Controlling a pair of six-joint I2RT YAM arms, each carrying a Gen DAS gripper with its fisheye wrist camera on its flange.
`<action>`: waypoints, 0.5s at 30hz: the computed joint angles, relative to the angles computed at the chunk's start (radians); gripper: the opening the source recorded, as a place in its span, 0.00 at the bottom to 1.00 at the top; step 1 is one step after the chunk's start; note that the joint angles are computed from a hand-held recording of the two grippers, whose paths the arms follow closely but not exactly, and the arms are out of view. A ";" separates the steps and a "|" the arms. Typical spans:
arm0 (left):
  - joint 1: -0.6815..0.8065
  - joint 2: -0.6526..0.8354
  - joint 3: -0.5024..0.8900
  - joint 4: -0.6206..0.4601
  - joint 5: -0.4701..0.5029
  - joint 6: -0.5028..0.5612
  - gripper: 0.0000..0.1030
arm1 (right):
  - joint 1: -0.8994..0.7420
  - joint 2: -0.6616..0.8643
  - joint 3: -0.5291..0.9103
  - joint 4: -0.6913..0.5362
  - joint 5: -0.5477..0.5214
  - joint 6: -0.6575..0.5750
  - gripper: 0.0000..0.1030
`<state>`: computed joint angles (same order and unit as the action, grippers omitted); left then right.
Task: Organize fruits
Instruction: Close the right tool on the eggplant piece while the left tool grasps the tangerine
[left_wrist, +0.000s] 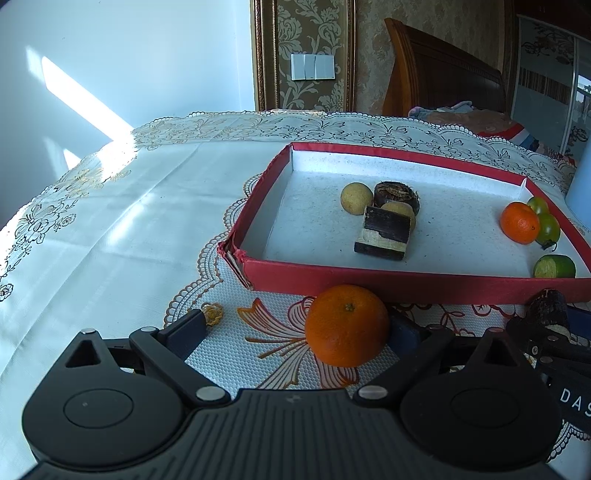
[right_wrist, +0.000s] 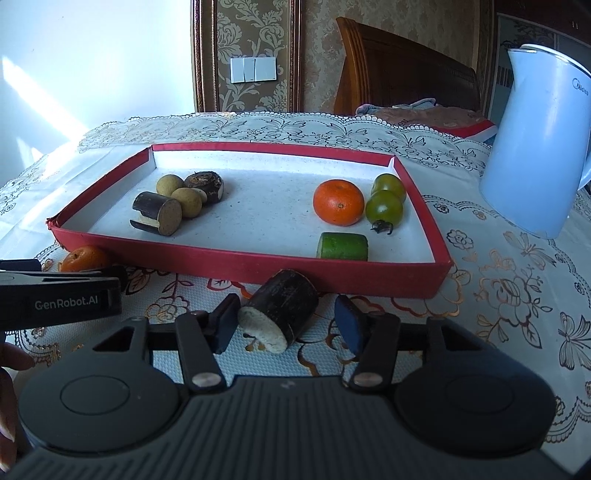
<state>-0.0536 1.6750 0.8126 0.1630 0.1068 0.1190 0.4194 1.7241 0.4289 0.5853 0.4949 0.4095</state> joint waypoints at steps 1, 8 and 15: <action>0.000 0.001 0.001 -0.001 -0.002 -0.001 0.99 | 0.000 0.000 -0.001 0.001 0.000 -0.001 0.53; 0.000 0.002 0.003 -0.003 -0.002 -0.003 0.99 | 0.005 0.002 -0.003 0.012 0.003 -0.015 0.46; 0.000 0.002 0.003 -0.003 -0.001 -0.002 0.99 | 0.010 0.003 -0.002 0.010 0.008 -0.015 0.46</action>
<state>-0.0531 1.6769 0.8156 0.1602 0.1053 0.1165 0.4292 1.7275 0.4266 0.5956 0.5033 0.3942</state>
